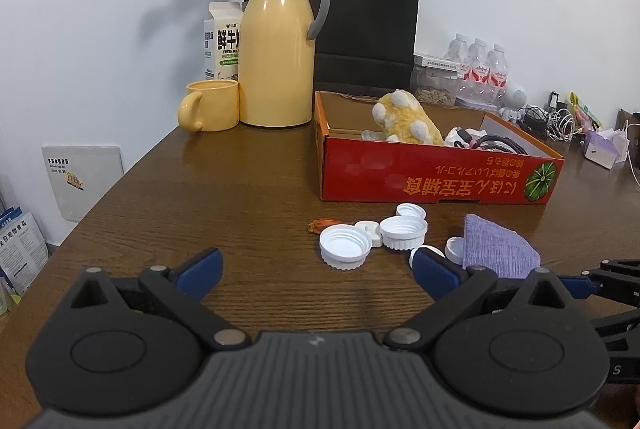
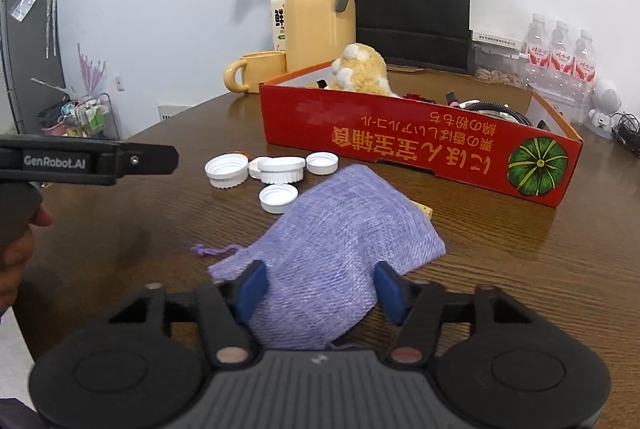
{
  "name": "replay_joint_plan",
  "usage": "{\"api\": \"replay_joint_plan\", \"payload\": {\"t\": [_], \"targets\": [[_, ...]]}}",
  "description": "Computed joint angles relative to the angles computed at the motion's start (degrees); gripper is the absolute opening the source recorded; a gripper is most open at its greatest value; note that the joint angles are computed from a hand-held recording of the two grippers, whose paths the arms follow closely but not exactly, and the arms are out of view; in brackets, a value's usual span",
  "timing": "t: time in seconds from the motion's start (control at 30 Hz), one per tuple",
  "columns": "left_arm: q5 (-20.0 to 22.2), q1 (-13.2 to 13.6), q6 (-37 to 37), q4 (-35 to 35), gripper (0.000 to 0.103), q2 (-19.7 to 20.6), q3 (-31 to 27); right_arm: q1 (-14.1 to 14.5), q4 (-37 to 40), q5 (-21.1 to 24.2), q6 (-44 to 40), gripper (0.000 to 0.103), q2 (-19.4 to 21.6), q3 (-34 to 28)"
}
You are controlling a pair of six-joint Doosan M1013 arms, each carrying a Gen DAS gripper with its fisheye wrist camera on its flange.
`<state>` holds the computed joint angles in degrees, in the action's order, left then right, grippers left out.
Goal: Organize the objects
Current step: 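Grasp the purple drawstring cloth bag with the right gripper, then grasp a large white bottle cap with the left gripper while the right holds the cloth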
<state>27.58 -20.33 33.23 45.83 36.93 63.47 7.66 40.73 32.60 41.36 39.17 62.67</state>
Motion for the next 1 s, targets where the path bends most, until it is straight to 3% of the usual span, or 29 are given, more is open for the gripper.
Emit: {"api": "replay_joint_plan", "payload": {"t": [0.17, 0.33, 0.8, 1.0], "targets": [[-0.03, -0.13, -0.65, 0.81, 0.103, -0.31, 0.37, -0.26, 3.44, -0.59, -2.67, 0.019, -0.5, 0.82], [-0.11, -0.27, -1.69, 2.02, 0.103, -0.62, 0.68, -0.61, 8.0, -0.97, -6.68, 0.008, -1.06, 1.73], [1.22, -0.46, -1.31, 2.18, 0.103, -0.23, -0.32, -1.91, 19.44, -3.84, -15.74, 0.006, -2.02, 3.23], [4.35, -0.11, 3.49, -3.41, 0.103, 1.61, -3.59, -2.73, 21.21, -5.73, -15.44, 0.006, -1.31, 2.11]]}}
